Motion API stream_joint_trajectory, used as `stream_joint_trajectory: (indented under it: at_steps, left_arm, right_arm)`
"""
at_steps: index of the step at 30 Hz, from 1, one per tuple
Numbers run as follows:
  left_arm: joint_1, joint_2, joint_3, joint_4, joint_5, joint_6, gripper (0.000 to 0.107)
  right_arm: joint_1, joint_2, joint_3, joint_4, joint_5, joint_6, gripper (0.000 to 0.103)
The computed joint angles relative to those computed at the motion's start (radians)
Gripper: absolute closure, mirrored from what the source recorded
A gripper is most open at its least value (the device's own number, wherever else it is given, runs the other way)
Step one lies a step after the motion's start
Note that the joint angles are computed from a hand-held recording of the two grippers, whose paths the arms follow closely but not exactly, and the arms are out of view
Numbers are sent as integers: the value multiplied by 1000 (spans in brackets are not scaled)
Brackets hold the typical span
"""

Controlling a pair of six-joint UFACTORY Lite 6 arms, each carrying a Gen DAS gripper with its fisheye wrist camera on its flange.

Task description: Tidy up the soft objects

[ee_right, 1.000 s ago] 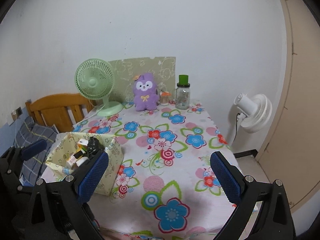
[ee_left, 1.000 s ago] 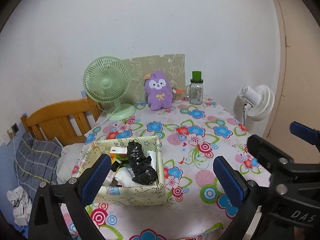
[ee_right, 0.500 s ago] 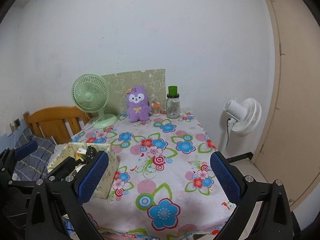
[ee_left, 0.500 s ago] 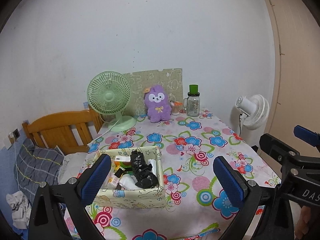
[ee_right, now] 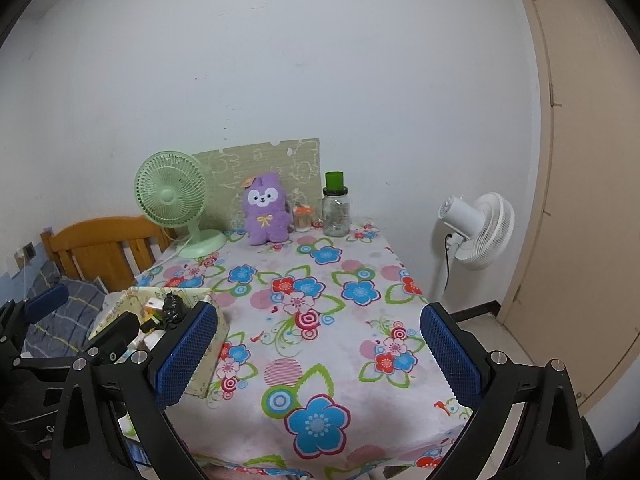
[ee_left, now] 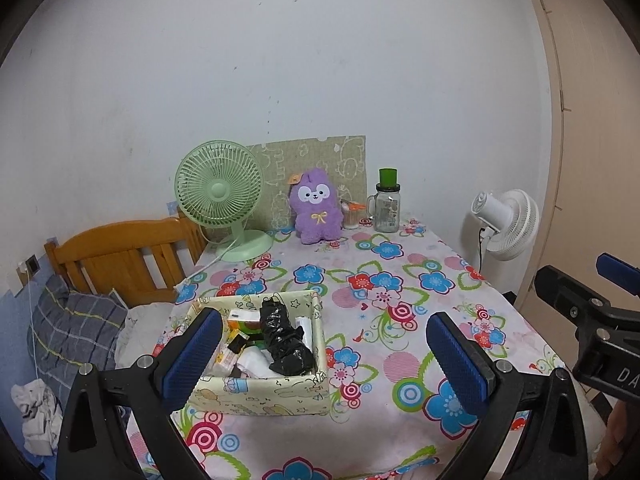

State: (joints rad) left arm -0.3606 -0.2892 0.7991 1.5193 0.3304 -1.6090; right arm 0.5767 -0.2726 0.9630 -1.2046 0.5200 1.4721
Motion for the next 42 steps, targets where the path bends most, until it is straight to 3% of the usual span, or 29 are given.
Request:
stream_joint_trajectory:
  at_steps: [42]
  left_arm:
    - [13,-3,12,-30,-18,16,4]
  right_arm:
    - [-22,-4,0,-1,-53,-11,0]
